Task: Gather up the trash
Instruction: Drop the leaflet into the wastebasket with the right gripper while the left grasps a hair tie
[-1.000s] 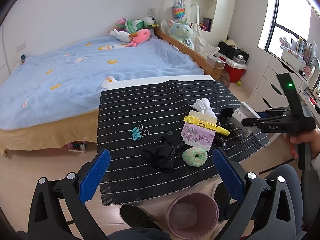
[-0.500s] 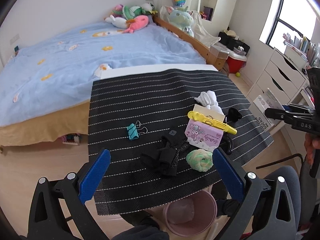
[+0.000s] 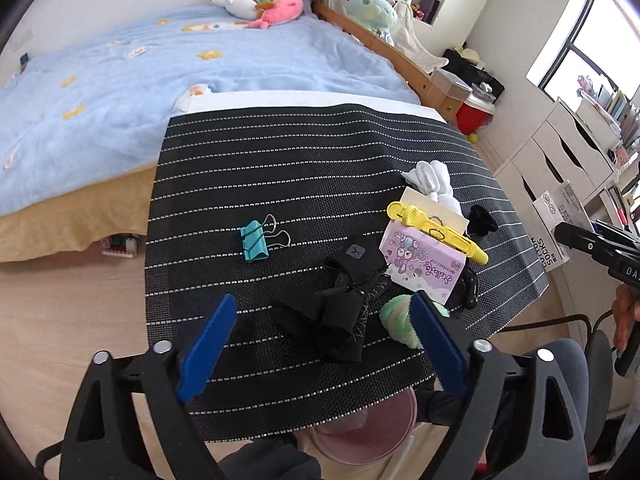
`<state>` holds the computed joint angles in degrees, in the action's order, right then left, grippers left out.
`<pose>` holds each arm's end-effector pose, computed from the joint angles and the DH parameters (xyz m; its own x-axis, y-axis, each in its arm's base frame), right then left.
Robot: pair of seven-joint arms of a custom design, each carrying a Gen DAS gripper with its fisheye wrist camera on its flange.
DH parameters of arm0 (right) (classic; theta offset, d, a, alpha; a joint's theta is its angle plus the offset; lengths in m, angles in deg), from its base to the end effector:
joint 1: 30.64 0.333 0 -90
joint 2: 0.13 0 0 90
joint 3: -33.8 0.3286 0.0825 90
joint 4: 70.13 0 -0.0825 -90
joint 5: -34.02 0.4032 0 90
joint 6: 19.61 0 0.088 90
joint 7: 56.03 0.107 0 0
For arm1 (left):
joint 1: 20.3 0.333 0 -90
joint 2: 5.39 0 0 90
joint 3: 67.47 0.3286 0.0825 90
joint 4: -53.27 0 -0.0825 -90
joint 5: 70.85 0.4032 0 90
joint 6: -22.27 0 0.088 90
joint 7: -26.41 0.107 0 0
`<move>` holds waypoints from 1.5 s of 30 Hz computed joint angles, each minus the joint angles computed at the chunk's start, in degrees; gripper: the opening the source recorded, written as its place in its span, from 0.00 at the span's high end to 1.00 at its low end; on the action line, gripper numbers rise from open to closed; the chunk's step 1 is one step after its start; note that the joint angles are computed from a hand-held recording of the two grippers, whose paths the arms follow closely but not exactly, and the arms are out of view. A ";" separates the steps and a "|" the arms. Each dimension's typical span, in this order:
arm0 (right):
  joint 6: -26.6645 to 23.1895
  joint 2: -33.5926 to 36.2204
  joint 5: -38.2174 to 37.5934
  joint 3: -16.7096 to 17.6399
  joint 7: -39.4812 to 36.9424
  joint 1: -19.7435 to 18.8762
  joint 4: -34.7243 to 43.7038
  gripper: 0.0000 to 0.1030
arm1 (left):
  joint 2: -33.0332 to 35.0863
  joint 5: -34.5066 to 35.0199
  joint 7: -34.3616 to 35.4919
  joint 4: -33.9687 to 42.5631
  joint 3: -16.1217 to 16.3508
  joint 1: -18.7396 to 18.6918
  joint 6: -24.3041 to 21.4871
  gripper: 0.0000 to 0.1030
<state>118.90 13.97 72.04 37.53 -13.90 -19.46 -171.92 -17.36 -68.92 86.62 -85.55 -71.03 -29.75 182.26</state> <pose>0.6588 0.1750 0.4662 0.6593 -0.7231 -0.2061 -0.6784 -0.4539 -0.5777 0.5031 -0.1187 0.4540 0.1900 -0.9529 0.2365 -0.8215 -0.2862 -0.4932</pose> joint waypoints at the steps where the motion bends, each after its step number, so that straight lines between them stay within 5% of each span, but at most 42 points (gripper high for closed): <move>1: 0.09 0.01 0.07 0.01 -0.12 -0.01 -0.10 0.62 | 0.10 -0.73 0.54 -0.05 0.29 -0.28 0.20 0.24; 7: 0.03 0.30 0.42 0.09 -0.29 -0.04 -0.10 0.62 | 0.53 -6.28 5.42 -0.52 1.64 -2.14 1.38 0.34; 21: -0.67 0.41 1.56 0.42 -0.94 0.00 -0.25 0.62 | -0.32 -4.76 4.31 -1.53 0.47 -0.66 2.39 0.81; 45: -1.84 -5.62 7.50 0.30 -6.83 -0.42 -5.59 0.62 | -9.19 11.25 -7.90 -4.34 -0.91 0.05 1.10 0.86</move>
<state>117.06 8.35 79.54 37.83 -20.73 -19.87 -177.51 -26.55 -57.66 78.72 -89.89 -71.94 -29.70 183.37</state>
